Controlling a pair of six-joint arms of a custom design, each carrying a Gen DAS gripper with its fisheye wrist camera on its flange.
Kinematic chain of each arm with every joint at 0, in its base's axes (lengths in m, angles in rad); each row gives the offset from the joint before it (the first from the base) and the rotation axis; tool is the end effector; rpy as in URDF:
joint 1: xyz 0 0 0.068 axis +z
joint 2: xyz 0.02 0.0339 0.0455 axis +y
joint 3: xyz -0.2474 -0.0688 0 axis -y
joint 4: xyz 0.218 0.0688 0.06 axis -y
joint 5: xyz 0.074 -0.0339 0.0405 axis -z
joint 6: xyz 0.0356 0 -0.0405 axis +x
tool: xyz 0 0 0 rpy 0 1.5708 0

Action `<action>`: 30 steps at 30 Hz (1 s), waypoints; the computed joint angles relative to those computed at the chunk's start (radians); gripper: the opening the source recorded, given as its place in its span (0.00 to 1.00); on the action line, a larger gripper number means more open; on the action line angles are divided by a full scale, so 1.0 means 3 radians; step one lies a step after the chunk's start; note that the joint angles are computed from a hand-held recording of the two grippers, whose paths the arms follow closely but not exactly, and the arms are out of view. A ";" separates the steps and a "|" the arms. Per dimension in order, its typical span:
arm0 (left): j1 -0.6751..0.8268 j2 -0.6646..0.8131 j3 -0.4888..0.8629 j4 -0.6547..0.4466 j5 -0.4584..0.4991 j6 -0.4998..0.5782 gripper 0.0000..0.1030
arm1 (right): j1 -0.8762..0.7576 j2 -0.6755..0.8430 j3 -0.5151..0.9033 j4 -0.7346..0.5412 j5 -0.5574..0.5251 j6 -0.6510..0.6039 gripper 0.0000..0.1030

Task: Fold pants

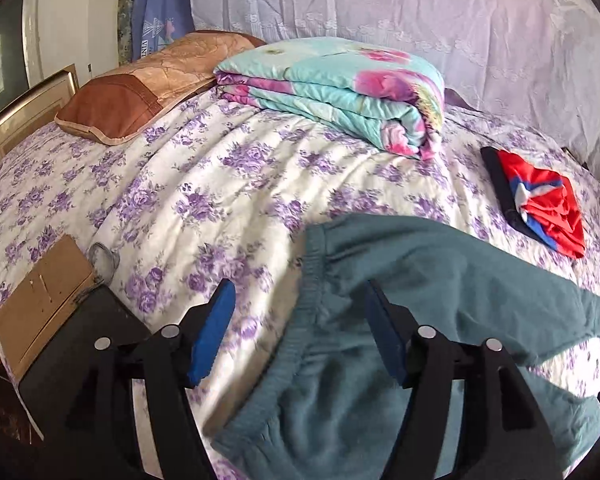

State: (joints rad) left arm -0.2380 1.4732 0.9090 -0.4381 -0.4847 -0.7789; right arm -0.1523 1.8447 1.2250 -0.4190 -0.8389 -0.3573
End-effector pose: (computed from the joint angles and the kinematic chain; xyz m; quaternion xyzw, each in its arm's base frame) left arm 0.2653 -0.0473 0.2049 -0.3138 0.8800 0.0687 0.3499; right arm 0.3488 -0.0267 0.1896 -0.1967 0.8656 0.3197 0.3314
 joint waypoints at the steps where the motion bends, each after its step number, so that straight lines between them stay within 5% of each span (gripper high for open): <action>1: 0.0117 0.0073 0.0031 0.0062 0.0094 0.0046 0.62 | 0.0071 0.0030 0.0066 0.0036 0.0010 0.0084 0.44; 9: 0.0417 0.0762 0.0393 0.0308 0.0410 0.0157 0.62 | 0.1052 0.0387 0.0488 0.0002 0.0177 0.0282 0.58; 13: 0.0234 0.1073 0.0451 0.0353 0.0084 0.0130 0.63 | 0.1408 0.0817 0.0694 -0.0260 0.0511 0.0017 0.64; 16: 0.0198 0.1272 0.0566 0.0249 -0.0004 0.0186 0.65 | 0.1296 0.0880 0.0765 -0.0306 0.0284 0.0084 0.64; 22: 0.0011 0.1041 0.0574 0.0207 -0.0350 0.0212 0.65 | 0.1169 0.0547 0.0602 0.0084 0.0212 0.0377 0.64; 30: -0.0171 0.1138 0.1019 0.0172 -0.0521 0.0341 0.76 | 0.1636 0.0798 0.1176 0.0224 0.0677 0.0506 0.73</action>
State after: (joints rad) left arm -0.2894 1.8145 1.2146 -0.3863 -0.6410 -0.6765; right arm 0.3385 2.0841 1.5779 -0.3519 -0.6358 -0.2055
